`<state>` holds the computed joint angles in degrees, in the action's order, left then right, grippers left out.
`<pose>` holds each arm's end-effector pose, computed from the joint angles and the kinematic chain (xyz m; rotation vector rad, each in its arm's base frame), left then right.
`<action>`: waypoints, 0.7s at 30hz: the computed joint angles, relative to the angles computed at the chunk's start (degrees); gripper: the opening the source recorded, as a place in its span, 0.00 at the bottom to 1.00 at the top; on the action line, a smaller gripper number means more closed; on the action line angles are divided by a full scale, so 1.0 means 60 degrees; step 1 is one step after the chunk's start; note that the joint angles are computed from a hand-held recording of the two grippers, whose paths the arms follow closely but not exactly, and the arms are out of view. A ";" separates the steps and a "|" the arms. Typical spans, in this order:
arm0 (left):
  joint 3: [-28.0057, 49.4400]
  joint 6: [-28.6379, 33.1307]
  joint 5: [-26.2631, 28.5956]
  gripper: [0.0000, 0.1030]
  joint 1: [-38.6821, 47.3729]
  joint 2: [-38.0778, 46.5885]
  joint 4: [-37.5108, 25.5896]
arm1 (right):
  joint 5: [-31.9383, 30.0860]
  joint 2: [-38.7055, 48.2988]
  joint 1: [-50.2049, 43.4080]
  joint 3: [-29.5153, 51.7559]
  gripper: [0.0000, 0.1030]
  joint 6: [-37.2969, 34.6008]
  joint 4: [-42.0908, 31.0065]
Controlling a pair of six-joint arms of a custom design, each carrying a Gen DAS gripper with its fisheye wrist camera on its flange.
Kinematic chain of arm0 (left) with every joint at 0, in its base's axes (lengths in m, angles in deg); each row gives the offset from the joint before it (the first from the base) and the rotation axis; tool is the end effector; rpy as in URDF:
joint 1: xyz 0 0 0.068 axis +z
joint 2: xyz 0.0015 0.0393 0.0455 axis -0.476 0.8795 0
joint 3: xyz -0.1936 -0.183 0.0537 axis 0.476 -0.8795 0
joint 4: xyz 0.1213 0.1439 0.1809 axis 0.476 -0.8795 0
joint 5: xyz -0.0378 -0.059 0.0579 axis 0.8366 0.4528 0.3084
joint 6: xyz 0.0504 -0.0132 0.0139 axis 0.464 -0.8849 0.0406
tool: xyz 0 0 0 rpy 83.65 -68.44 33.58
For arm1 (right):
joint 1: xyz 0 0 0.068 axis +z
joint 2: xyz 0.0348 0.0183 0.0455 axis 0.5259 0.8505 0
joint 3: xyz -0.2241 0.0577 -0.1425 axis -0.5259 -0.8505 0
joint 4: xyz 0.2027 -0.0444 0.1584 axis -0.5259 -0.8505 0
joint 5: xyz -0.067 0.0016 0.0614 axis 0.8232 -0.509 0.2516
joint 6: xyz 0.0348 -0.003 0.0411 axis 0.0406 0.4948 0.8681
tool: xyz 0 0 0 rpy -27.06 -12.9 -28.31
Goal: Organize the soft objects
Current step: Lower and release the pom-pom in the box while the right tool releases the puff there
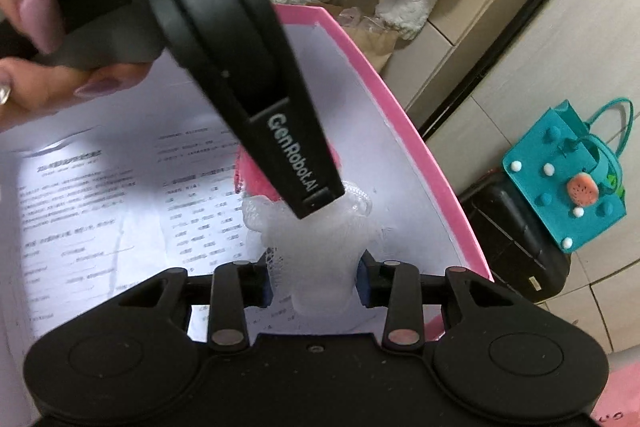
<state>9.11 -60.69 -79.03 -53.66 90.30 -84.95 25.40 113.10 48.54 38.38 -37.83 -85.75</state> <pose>0.3037 -0.1490 0.1324 0.4011 2.5962 -0.4138 0.2309 0.0704 0.1348 -1.1011 2.2993 -0.0990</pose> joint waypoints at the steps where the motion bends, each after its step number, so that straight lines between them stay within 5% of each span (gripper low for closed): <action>1: 0.0034 -0.0037 -0.0038 0.46 -0.0023 0.0081 0.0033 | 0.0049 0.0125 -0.0006 0.0023 0.39 0.0051 0.0109; 16: 0.0008 -0.0362 0.0224 0.51 0.0103 0.0120 -0.0091 | 0.1167 0.0170 0.0782 -0.0323 0.39 0.0612 0.0582; 21: -0.0045 -0.0297 -0.0127 0.48 -0.0084 0.0040 -0.0237 | 0.0803 -0.0123 0.0692 -0.0386 0.46 0.0650 0.0409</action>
<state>8.84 -62.48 -79.79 -54.16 90.54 -86.37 30.21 112.36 52.70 36.06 -33.94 -83.30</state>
